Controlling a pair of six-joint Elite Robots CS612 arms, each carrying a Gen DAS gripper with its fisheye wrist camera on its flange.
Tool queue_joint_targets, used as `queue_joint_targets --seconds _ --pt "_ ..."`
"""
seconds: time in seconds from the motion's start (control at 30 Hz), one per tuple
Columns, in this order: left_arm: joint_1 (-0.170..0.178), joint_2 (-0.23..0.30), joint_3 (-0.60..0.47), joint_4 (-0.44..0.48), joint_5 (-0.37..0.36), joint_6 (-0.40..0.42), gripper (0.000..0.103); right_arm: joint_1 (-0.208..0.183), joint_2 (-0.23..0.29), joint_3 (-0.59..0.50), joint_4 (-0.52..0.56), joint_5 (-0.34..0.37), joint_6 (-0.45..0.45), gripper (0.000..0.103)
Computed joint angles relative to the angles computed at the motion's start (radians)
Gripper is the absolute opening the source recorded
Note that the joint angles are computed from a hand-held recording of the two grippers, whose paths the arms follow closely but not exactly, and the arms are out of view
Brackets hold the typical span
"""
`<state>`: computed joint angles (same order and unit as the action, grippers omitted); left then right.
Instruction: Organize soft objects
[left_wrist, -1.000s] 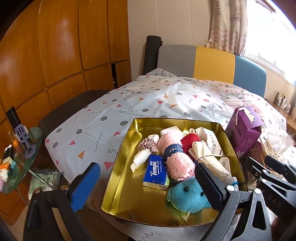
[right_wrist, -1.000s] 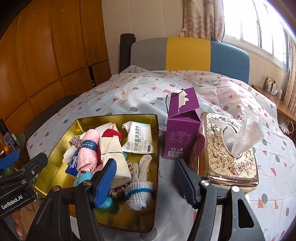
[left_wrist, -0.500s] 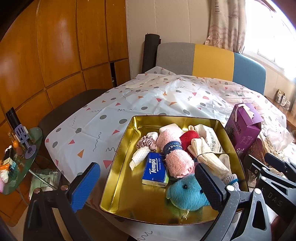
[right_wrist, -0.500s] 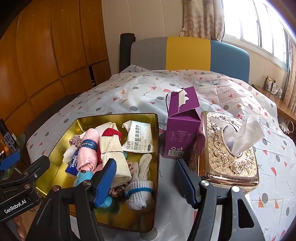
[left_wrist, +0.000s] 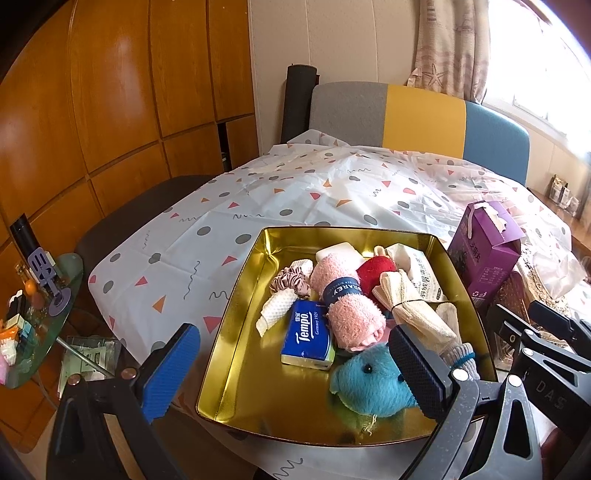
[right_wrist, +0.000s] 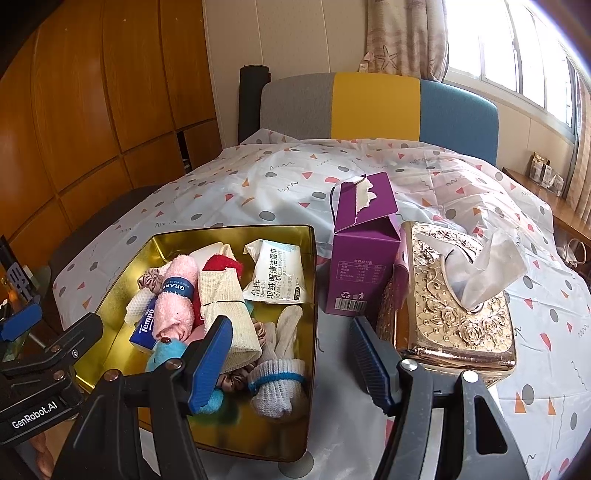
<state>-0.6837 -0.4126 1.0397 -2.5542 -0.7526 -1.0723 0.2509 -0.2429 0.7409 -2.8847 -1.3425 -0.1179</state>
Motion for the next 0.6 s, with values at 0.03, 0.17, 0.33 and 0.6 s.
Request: queue_joint_targets --seconds 0.03,0.17,0.33,0.6 --pt "0.0 0.0 0.0 0.0 0.0 0.0 0.103 0.0 0.0 0.0 0.0 0.0 0.0 0.067" --pt "0.0 0.001 -0.001 -0.002 -0.001 0.001 0.103 0.001 0.0 0.001 -0.002 -0.002 0.001 0.067" --pt "0.001 0.002 -0.001 -0.003 -0.004 -0.001 0.103 0.0 0.0 0.003 0.0 -0.004 0.001 0.067" --pt "0.0 0.001 0.001 0.0 -0.008 -0.002 0.103 0.001 0.001 0.0 0.004 -0.005 0.002 0.067"
